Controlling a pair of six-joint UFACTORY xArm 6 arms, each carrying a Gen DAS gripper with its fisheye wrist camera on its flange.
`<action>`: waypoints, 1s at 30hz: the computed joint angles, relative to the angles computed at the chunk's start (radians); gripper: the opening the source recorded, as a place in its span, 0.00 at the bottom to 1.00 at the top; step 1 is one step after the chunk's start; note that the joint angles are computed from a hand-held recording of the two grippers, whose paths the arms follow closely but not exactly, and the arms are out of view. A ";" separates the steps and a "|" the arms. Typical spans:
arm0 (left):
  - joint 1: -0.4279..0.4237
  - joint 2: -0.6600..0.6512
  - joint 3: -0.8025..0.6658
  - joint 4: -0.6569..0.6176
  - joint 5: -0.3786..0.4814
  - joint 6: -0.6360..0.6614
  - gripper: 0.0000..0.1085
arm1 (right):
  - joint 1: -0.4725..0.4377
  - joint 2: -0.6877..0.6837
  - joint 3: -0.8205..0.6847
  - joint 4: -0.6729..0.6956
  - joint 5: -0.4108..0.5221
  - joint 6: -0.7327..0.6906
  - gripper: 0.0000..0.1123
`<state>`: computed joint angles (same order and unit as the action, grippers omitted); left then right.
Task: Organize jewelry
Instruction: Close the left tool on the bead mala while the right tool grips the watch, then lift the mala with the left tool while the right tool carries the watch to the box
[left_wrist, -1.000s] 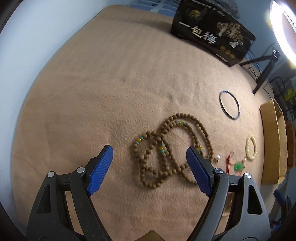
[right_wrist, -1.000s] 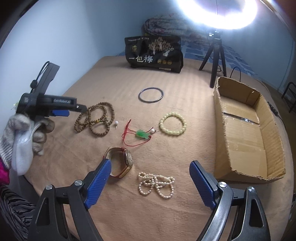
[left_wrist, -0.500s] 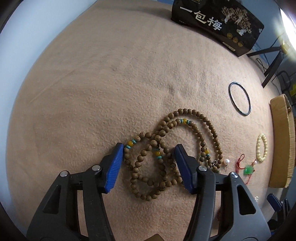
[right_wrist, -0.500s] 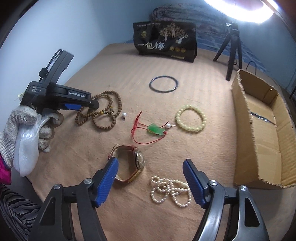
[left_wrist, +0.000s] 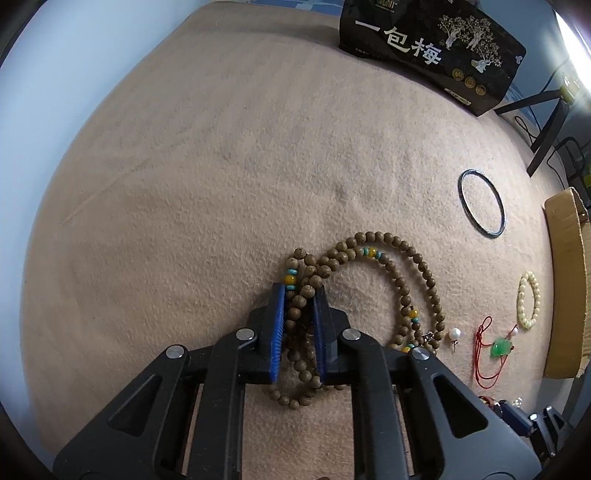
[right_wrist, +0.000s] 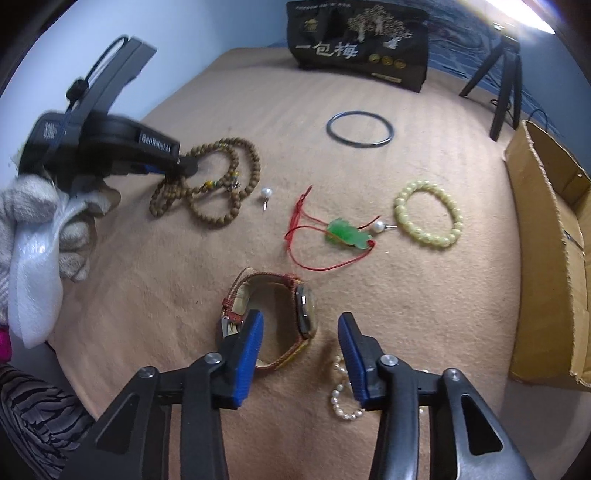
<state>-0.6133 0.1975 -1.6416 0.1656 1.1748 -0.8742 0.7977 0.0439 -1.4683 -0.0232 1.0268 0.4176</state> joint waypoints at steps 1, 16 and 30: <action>0.000 -0.003 0.002 0.002 -0.001 0.000 0.11 | 0.004 0.008 -0.007 -0.004 0.008 -0.003 0.36; -0.017 -0.086 0.042 0.062 -0.046 -0.037 0.10 | 0.021 0.028 -0.017 -0.056 0.009 0.013 0.10; -0.050 -0.165 0.018 0.125 -0.084 -0.074 0.10 | 0.028 -0.037 -0.018 -0.139 -0.021 0.043 0.10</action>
<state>-0.6631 0.0327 -1.6237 0.2905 1.0903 -0.9486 0.8257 0.0070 -1.4862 -0.1624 1.0060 0.4608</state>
